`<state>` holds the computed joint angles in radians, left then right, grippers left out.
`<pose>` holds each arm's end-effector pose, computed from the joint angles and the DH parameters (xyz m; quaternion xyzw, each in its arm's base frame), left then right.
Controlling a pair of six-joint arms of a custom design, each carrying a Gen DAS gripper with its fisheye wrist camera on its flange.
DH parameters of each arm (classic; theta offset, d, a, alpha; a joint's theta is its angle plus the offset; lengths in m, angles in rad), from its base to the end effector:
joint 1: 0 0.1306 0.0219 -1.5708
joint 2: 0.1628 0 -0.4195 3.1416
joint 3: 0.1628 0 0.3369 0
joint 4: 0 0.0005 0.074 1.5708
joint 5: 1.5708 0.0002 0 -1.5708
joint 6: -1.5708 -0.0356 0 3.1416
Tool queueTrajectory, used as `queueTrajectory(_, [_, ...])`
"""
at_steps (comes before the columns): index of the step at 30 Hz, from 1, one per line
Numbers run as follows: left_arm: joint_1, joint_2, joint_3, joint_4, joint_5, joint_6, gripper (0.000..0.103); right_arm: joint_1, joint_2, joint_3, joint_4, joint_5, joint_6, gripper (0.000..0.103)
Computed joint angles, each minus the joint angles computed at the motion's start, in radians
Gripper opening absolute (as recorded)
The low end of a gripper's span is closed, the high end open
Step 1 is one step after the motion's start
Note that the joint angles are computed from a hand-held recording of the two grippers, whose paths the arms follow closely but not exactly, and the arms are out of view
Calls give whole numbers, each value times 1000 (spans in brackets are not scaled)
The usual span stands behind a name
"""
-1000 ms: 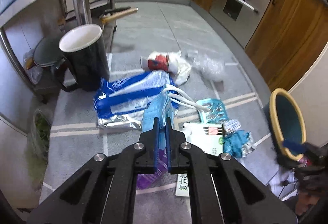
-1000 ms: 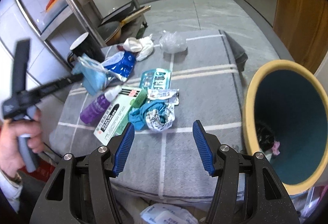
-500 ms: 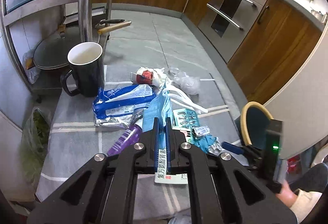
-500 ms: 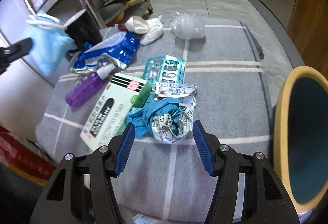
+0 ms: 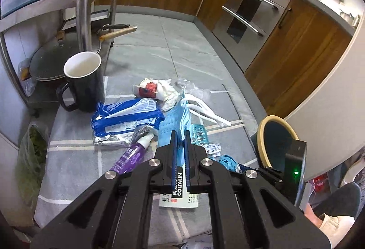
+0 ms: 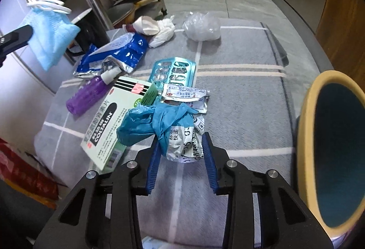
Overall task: Collect trash
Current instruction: 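Carry the mask and the glove with wrapper over the teal bin with both tools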
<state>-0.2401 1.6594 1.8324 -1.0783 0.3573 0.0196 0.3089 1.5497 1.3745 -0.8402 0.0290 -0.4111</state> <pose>0.5061 -0.1372 0.5103 0.1600 0.9181 -0.2082 0.2970 0.4487 0.1416 0.3940 0.0531 0.9601 0.0835 0.2615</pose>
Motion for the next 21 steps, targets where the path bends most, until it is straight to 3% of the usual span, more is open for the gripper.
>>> queueTrajectory(21, [-124,-12,21,-2,22,-24,5,-82,-292,-79,-26,65,6,37])
